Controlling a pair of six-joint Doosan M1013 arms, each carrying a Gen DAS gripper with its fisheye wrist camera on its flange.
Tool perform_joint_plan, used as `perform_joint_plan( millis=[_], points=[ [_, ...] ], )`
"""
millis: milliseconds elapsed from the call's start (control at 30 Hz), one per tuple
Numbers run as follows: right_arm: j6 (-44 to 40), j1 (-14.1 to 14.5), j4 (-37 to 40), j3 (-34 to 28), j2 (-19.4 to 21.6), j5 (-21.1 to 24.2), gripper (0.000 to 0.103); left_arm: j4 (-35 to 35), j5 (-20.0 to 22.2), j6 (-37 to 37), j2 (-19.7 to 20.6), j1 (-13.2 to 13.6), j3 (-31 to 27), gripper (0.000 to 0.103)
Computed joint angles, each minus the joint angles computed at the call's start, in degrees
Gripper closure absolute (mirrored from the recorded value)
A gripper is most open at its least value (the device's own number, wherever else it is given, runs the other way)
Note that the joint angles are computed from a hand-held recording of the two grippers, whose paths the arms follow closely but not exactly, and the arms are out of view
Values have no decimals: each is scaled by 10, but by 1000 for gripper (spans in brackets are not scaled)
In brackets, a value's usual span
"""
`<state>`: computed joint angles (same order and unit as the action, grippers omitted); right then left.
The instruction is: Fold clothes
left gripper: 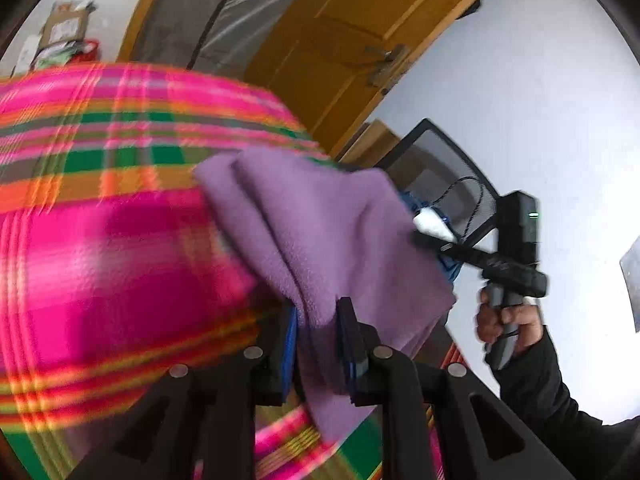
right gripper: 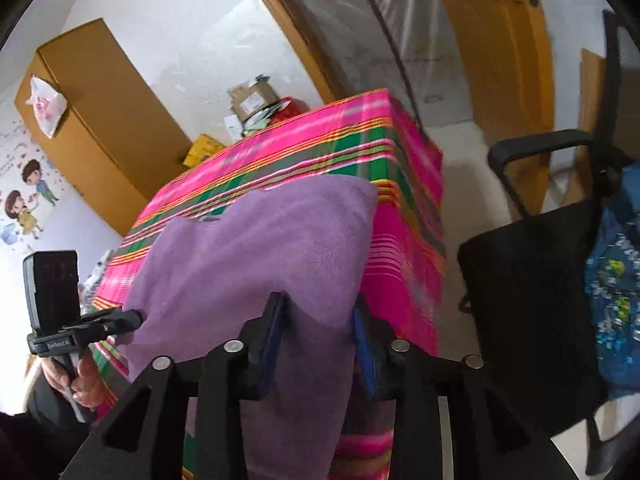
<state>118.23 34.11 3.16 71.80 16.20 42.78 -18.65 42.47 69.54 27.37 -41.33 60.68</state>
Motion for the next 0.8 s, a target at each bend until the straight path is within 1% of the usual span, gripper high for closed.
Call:
perform_joint_plan(
  millis=[67,133,200,300,367,467,500,533,567,633,667,767,800],
  points=[
    [54,16,-77,7,-11,-2,66,15,-10,-20,-10,-2,18,82],
    [82,31,-125,13,-20,-8,66,40,-26,-40,-23,-7,32,84],
    [74,46,-136,10,-19,-4,66,76,-39,-61,-32,-13,35,86],
    [48,67,-142,-2,-11,16,67,97,-38,-54,-28,-22,18,86],
    [32,80,-148,-13,-3,34,67,82,-24,-27,-21,-26,8,86],
    [22,96,-184,-31,14,90,69,87,20,-23,-3,-31,-11,86],
    [19,101,-198,-34,18,102,69,90,18,-25,-3,-33,-8,86],
    [17,104,-207,-35,19,107,69,93,16,-26,-3,-35,-4,86],
    [15,105,-209,-38,20,115,69,106,3,-32,-7,-38,4,86],
    [21,106,-212,-44,20,122,70,112,5,-37,-7,-40,2,86],
    [25,105,-212,-45,20,121,70,116,6,-39,-7,-40,1,86],
    [44,100,-216,-46,15,98,70,122,5,-39,-3,-40,-8,86],
    [56,98,-225,-52,18,98,70,122,4,-38,-2,-39,-10,86]
  ],
)
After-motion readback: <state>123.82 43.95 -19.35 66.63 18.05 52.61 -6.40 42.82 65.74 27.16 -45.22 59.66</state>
